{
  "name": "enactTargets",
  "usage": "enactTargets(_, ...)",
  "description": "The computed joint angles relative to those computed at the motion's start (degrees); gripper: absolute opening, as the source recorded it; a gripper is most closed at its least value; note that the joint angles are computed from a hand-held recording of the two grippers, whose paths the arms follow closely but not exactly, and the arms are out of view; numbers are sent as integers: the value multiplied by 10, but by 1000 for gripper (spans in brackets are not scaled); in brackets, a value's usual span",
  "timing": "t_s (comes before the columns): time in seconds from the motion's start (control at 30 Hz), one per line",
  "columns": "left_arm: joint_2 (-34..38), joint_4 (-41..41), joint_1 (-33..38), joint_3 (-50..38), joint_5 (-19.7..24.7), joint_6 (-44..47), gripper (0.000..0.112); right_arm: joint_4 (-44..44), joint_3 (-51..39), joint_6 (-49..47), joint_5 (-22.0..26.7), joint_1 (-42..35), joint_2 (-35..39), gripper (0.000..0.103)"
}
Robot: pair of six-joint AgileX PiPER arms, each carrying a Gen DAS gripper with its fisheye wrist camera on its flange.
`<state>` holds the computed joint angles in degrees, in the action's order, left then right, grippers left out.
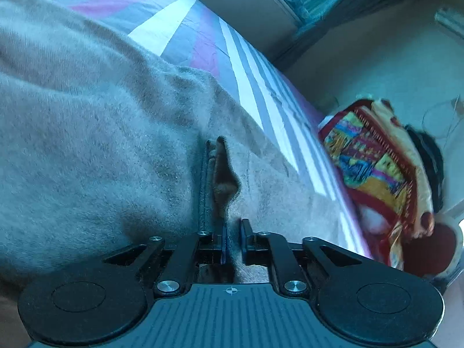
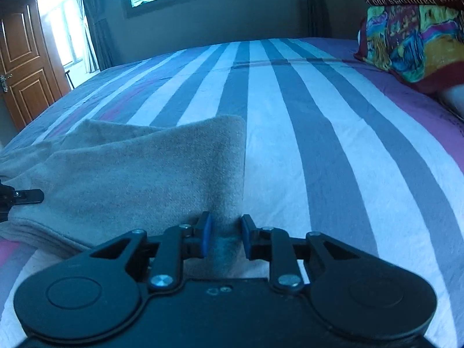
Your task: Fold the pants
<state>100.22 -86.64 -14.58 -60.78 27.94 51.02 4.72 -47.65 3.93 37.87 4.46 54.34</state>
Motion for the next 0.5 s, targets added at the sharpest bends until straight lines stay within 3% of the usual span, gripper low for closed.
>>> enactTargets(0.1,-32,139,-17,-12,-44,-94,13,35,-7,-35,2,-24,-11,26)
enactTargets(0.2,-37,200,-30,-45,-71,-145,13,57,-23,-69,-1,-41,-3,28)
enactTargets(0.27,-22,282,-37,-89,-82,-227,13,46,-29,-58,-14,-33,6,28)
enactTargets(0.4,44,445,-50,-195,-57,-379,13,24,-49,-41,-33,-19,40,28)
enactTargets(0.5,85,510,-53,-234,-39,-437,12,16,-63,-36,-57,-17,73,28)
